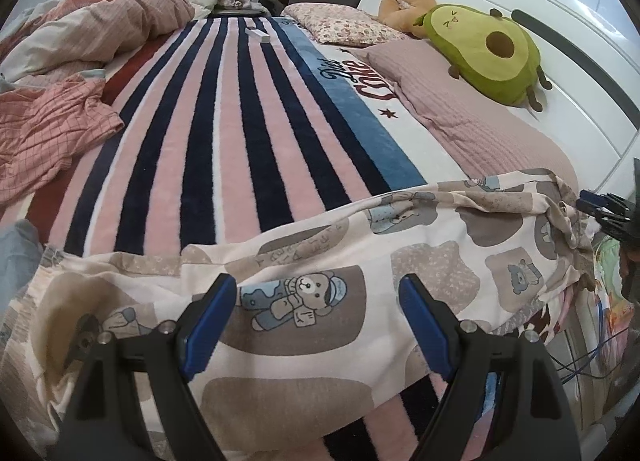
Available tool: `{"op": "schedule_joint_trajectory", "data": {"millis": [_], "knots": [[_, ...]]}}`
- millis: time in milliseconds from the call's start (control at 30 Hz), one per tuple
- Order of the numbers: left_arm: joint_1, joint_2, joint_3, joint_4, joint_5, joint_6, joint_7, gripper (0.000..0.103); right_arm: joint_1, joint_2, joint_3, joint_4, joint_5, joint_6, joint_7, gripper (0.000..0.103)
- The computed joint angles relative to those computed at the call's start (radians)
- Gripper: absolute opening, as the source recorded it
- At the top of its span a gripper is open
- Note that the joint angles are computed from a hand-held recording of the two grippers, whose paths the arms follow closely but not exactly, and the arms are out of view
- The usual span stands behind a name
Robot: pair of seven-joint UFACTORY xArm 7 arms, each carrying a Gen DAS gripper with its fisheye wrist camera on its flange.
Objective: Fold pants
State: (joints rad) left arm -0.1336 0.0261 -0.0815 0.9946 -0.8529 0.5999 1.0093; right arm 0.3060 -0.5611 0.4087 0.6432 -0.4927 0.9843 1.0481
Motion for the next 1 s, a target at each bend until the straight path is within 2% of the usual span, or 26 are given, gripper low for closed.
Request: {"op": "schedule_joint_trajectory", "data": {"millis": [67, 133, 167, 200, 233, 333, 467, 500, 533, 600, 667, 767, 833, 900, 1000], "knots": [[0.000, -0.001, 0.000, -0.005, 0.005, -0.006, 0.001, 0.080, -0.014, 0.047, 0.005, 0.021, 0.005, 0.046, 0.007, 0.043], [0.001, 0.001, 0.001, -0.006, 0.010, -0.010, -0.005, 0.080, -0.018, 0.075, 0.008, 0.027, -0.017, 0.085, 0.010, 0.037], [0.003, 0.004, 0.002, -0.005, 0.012, -0.010, -0.010, 0.080, -0.026, 0.097, 0.029, 0.044, -0.050, 0.136, 0.030, 0.028], [0.004, 0.005, 0.003, -0.005, 0.011, -0.007, -0.011, 0.080, -0.034, 0.120, 0.056, 0.067, -0.092, 0.215, 0.058, 0.002], [0.006, 0.007, 0.003, -0.003, 0.011, -0.004, -0.011, 0.080, -0.045, 0.119, 0.071, 0.072, -0.110, 0.255, 0.067, 0.001], [0.007, 0.011, 0.001, -0.002, 0.014, -0.011, -0.010, 0.080, -0.003, 0.062, 0.002, 0.038, -0.114, 0.222, 0.104, 0.001], [0.009, 0.024, -0.004, 0.011, 0.003, -0.016, -0.008, 0.080, -0.024, 0.059, 0.008, 0.060, -0.206, 0.251, 0.118, 0.002], [0.009, 0.028, -0.006, 0.014, -0.005, -0.019, -0.004, 0.080, -0.030, 0.064, -0.003, 0.065, -0.220, 0.236, 0.120, 0.007], [0.010, 0.032, -0.008, 0.016, -0.011, -0.021, -0.003, 0.080, -0.033, 0.050, -0.027, 0.058, -0.214, 0.212, 0.122, 0.019], [0.011, 0.039, -0.011, 0.022, -0.016, -0.022, -0.002, 0.080, -0.041, 0.025, -0.061, 0.044, -0.184, 0.166, 0.130, 0.031], [0.012, 0.044, -0.014, 0.025, -0.013, -0.023, -0.008, 0.080, -0.052, -0.035, -0.075, 0.012, -0.166, 0.096, 0.164, 0.031], [0.012, 0.040, -0.018, 0.023, -0.007, -0.026, -0.016, 0.080, -0.055, -0.097, -0.034, 0.004, -0.148, 0.052, 0.182, 0.034], [0.012, 0.034, -0.018, 0.022, -0.011, -0.021, -0.015, 0.080, -0.058, -0.065, -0.017, 0.031, -0.127, 0.031, 0.146, 0.034], [0.012, 0.029, -0.018, 0.021, -0.023, -0.013, -0.009, 0.080, -0.055, 0.016, 0.007, 0.079, -0.101, 0.052, 0.098, 0.035], [0.010, 0.015, -0.015, 0.012, -0.044, 0.005, 0.008, 0.080, -0.043, 0.132, 0.026, 0.129, -0.077, 0.112, 0.093, 0.058]]}}
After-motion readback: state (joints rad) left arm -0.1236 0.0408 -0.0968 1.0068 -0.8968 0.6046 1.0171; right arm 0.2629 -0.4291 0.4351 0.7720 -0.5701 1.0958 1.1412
